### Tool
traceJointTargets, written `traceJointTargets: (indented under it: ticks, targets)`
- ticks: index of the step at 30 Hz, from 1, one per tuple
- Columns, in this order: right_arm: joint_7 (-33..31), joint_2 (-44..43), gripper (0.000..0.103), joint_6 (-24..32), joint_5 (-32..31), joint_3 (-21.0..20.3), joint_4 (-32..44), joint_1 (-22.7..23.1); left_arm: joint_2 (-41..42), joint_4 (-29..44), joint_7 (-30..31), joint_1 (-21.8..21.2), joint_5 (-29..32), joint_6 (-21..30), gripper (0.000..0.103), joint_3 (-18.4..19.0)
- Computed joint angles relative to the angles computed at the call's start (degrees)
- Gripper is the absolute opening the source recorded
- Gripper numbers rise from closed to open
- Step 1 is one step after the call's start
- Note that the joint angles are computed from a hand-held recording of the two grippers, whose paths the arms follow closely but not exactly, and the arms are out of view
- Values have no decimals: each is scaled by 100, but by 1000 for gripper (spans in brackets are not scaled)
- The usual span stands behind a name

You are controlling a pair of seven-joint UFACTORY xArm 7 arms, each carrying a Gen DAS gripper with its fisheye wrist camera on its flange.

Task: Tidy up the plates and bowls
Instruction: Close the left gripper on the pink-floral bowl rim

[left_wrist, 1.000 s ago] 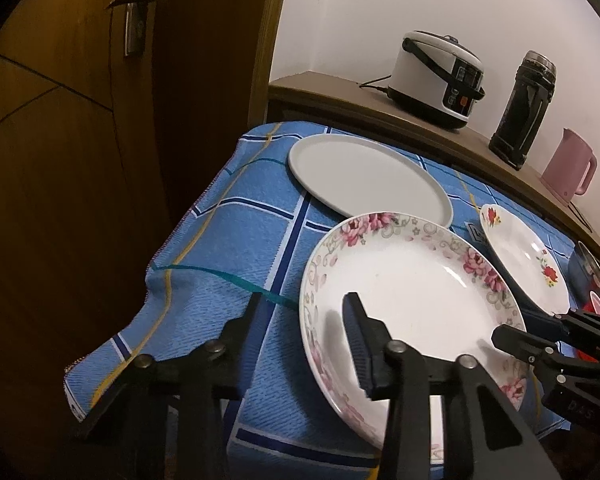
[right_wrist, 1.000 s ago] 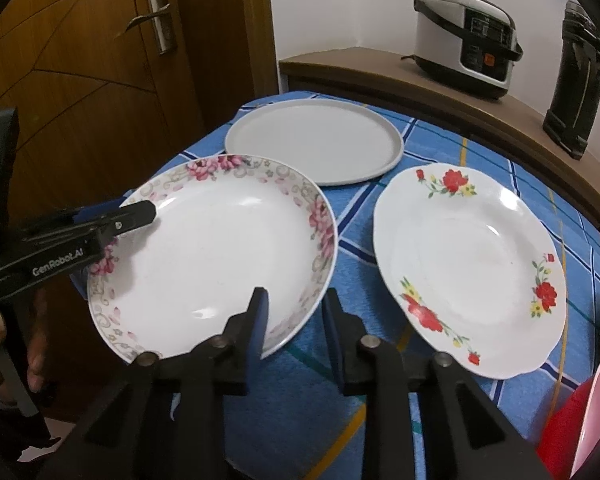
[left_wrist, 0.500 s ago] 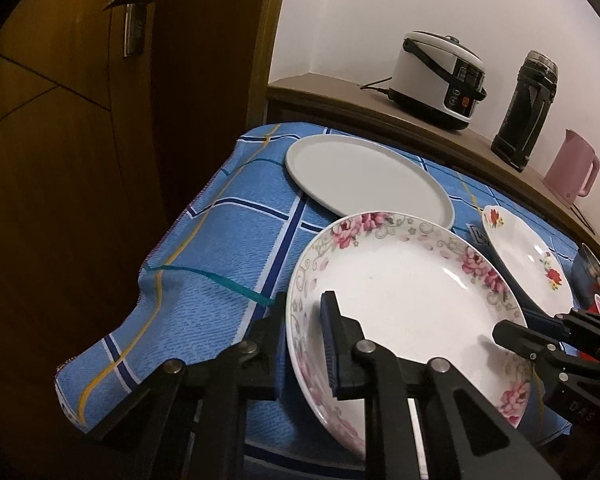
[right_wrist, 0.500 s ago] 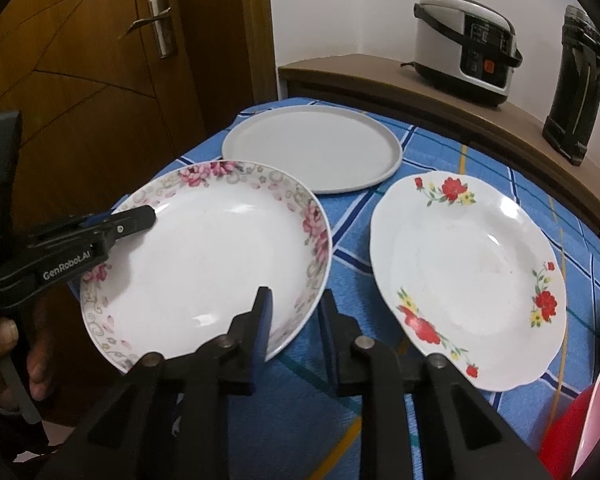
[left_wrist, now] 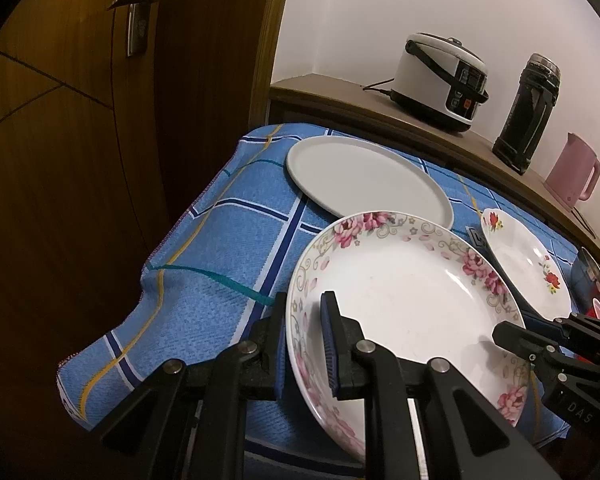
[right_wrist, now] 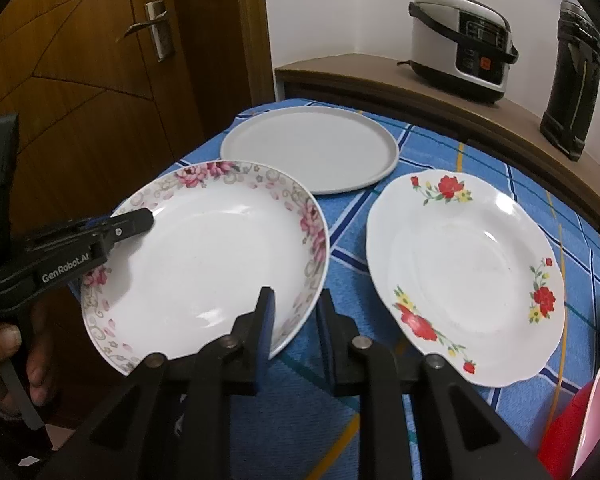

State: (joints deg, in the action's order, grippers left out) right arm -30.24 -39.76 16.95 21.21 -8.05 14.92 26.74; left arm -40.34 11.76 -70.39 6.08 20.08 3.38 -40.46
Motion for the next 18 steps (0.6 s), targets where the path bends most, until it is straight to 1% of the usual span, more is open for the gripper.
traceJointTargets:
  ticks: [11, 18]
  targets:
    - [-8, -224, 21, -66, 7, -59, -62, 21, -216, 10, -40, -87, 0, 100, 17, 57]
    - [58, -360, 21, -148, -44, -93, -50, 14, -324, 104, -47, -48, 49, 130, 17, 46]
